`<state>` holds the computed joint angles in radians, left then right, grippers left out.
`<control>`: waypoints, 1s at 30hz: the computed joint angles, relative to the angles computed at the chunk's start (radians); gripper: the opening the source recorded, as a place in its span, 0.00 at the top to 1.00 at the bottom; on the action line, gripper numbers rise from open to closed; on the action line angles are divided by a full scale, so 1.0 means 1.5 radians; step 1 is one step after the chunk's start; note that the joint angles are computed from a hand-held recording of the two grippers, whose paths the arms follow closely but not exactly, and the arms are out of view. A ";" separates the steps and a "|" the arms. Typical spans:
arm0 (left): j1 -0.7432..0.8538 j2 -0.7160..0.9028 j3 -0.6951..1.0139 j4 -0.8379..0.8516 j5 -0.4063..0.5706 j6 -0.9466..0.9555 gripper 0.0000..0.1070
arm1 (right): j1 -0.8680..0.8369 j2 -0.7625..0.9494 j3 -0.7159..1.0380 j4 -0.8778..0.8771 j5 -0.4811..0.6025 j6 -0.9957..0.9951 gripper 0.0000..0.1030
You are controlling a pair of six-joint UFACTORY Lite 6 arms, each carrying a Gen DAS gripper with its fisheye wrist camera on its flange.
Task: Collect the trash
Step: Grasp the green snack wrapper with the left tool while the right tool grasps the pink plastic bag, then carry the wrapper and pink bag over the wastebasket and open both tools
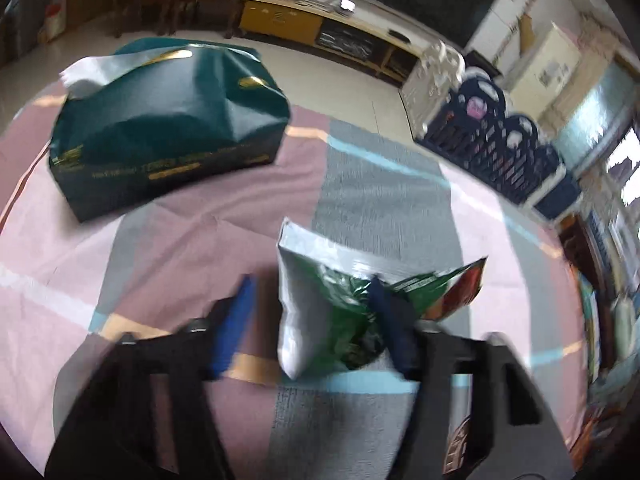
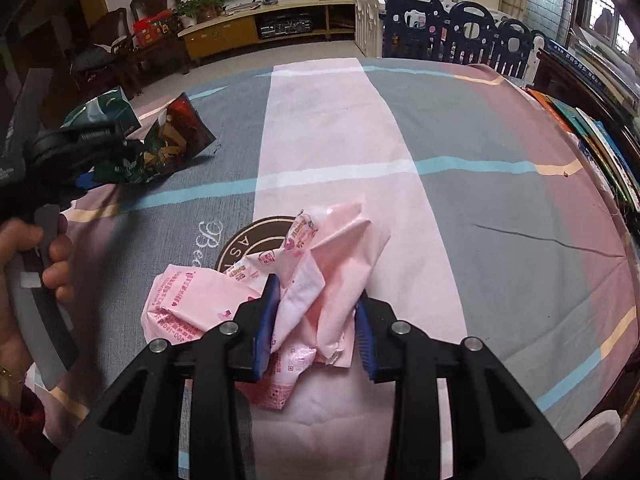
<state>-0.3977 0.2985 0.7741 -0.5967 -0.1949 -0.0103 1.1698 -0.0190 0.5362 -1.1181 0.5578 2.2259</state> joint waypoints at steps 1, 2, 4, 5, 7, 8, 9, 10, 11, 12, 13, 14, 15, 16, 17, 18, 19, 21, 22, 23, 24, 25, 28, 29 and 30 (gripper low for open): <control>-0.005 0.005 0.003 -0.009 0.000 0.025 0.74 | -0.004 0.004 -0.001 -0.016 -0.008 0.019 0.67; -0.013 -0.005 -0.010 -0.010 -0.013 0.029 0.76 | -0.005 -0.004 -0.009 -0.029 -0.014 0.039 0.68; -0.035 -0.050 -0.043 -0.095 -0.033 0.114 0.85 | -0.007 -0.021 -0.022 -0.043 -0.021 0.058 0.74; -0.048 -0.079 -0.060 -0.165 -0.035 0.179 0.86 | -0.008 -0.029 -0.027 -0.049 -0.025 0.066 0.75; -0.080 -0.161 -0.109 -0.305 -0.036 0.297 0.87 | 0.007 -0.074 -0.049 -0.031 -0.013 0.063 0.80; -0.103 -0.199 -0.132 -0.375 -0.050 0.353 0.87 | 0.019 -0.096 -0.058 -0.015 0.000 0.055 0.81; -0.136 -0.233 -0.154 -0.444 -0.079 0.409 0.87 | 0.041 -0.128 -0.068 0.015 0.026 0.042 0.81; -0.177 -0.280 -0.179 -0.514 -0.117 0.470 0.87 | 0.070 -0.160 -0.074 0.048 0.057 0.030 0.82; -0.221 -0.317 -0.195 -0.584 -0.155 0.524 0.87 | 0.094 -0.193 -0.084 0.071 0.084 0.023 0.82; -0.284 -0.352 -0.209 -0.654 -0.214 0.567 0.87 | 0.128 -0.231 -0.092 0.100 0.125 0.013 0.82; -0.338 -0.383 -0.218 -0.723 -0.263 0.613 0.87 | 0.158 -0.254 -0.092 0.121 0.161 0.006 0.82; -0.405 -0.408 -0.220 -0.793 -0.322 0.645 0.87 | 0.193 -0.274 -0.091 0.141 0.202 0.004 0.82; -0.472 -0.425 -0.213 -0.863 -0.385 0.672 0.87 | 0.232 -0.297 -0.089 0.162 0.247 0.002 0.82; -0.542 -0.442 -0.208 -0.918 -0.438 0.683 0.87 | 0.268 -0.314 -0.085 0.178 0.285 0.005 0.82; -0.604 -0.447 -0.201 -0.952 -0.486 0.675 0.87 | 0.310 -0.331 -0.080 0.195 0.327 0.011 0.82; -0.648 -0.447 -0.191 -0.975 -0.516 0.669 0.87 | 0.343 -0.340 -0.075 0.208 0.359 0.020 0.82; -0.705 -0.454 -0.186 -1.002 -0.553 0.657 0.87 | 0.380 -0.350 -0.069 0.220 0.395 0.033 0.82; -0.804 -0.456 -0.166 -1.043 -0.613 0.637 0.87 | 0.444 -0.356 -0.051 0.240 0.457 0.061 0.82; -0.848 -0.457 -0.156 -1.061 -0.646 0.628 0.87 | 0.474 -0.360 -0.043 0.248 0.486 0.076 0.82; -0.893 -0.451 -0.143 -1.077 -0.680 0.614 0.87 | 0.516 -0.363 -0.028 0.260 0.530 0.097 0.82; -0.933 -0.459 -0.136 -1.091 -0.715 0.608 0.87 | 0.558 -0.362 -0.012 0.272 0.570 0.119 0.82; -0.974 -0.454 -0.118 -1.105 -0.752 0.601 0.87 | 0.595 -0.360 0.005 0.283 0.608 0.137 0.82; -1.085 -0.416 -0.046 -1.136 -0.852 0.574 0.87 | 0.707 -0.331 0.072 0.319 0.726 0.185 0.82; -1.120 -0.397 -0.017 -1.145 -0.884 0.562 0.87 | 0.743 -0.318 0.095 0.332 0.761 0.202 0.82; -1.146 -0.382 0.009 -1.151 -0.904 0.553 0.87 | 0.785 -0.304 0.123 0.348 0.803 0.222 0.82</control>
